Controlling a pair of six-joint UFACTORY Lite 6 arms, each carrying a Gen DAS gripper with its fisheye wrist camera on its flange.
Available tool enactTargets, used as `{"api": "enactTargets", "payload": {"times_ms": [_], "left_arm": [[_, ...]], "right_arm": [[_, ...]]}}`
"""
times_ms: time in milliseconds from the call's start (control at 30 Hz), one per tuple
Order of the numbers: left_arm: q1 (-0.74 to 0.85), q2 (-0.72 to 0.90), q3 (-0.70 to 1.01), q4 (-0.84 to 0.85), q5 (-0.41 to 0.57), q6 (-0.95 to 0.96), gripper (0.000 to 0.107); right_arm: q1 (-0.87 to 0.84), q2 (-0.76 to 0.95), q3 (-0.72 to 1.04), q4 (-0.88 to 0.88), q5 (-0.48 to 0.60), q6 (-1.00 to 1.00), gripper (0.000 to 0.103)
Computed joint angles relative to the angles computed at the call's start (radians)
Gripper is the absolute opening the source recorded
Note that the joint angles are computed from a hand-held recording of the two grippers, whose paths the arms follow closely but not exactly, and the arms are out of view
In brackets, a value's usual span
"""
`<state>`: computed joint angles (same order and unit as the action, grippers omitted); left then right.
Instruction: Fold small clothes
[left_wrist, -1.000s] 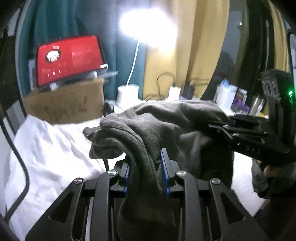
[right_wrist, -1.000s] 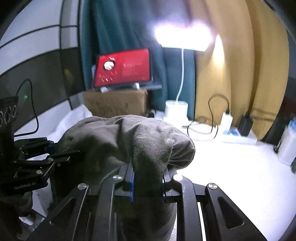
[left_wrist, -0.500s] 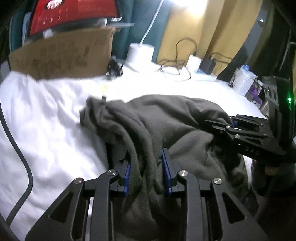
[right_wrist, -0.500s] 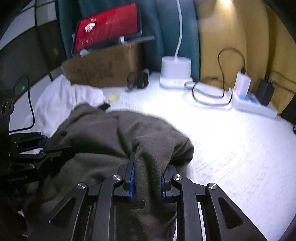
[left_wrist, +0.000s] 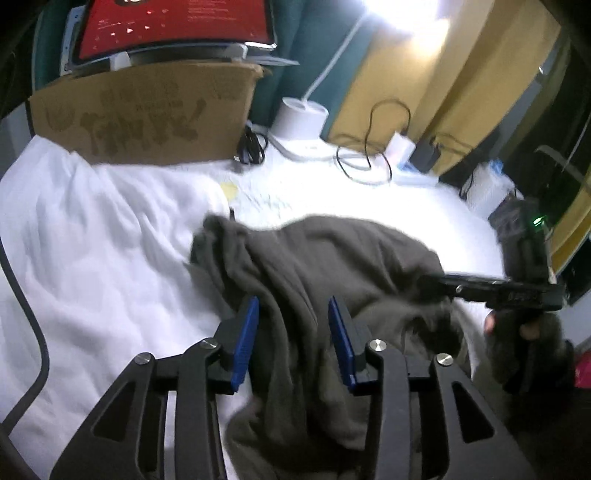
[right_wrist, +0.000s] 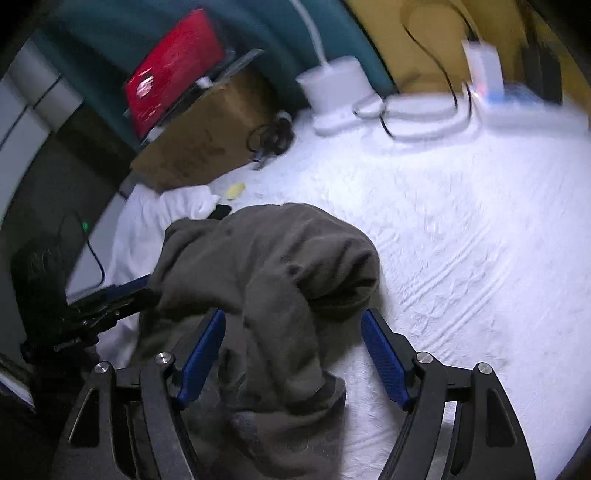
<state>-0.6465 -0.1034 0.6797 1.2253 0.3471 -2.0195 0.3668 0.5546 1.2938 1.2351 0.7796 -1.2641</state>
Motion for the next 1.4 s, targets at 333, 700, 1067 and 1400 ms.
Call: {"api": "enactTargets", "payload": {"times_ms": [333, 700, 1067, 1400], "left_arm": [[0.17, 0.221, 0.162, 0.032, -0.15, 0.146, 0.043], [0.179, 0.362, 0.293, -0.052, -0.005, 0.331, 0.041], [0.085, 0.284, 0.232, -0.084, 0.124, 0.201, 0.042], [0.019, 0.238, 0.205, -0.1, 0.194, 0.138, 0.042]], "right_arm": [[-0.001, 0.257, 0.354, -0.017, 0.161, 0.182, 0.056], [0.14, 0.159, 0.289, -0.19, -0.386, 0.129, 0.052], [0.222, 0.035, 0.079, 0.017, -0.665, -0.153, 0.052], [0.225, -0.094, -0.048, -0.01, -0.687, -0.084, 0.054]]}}
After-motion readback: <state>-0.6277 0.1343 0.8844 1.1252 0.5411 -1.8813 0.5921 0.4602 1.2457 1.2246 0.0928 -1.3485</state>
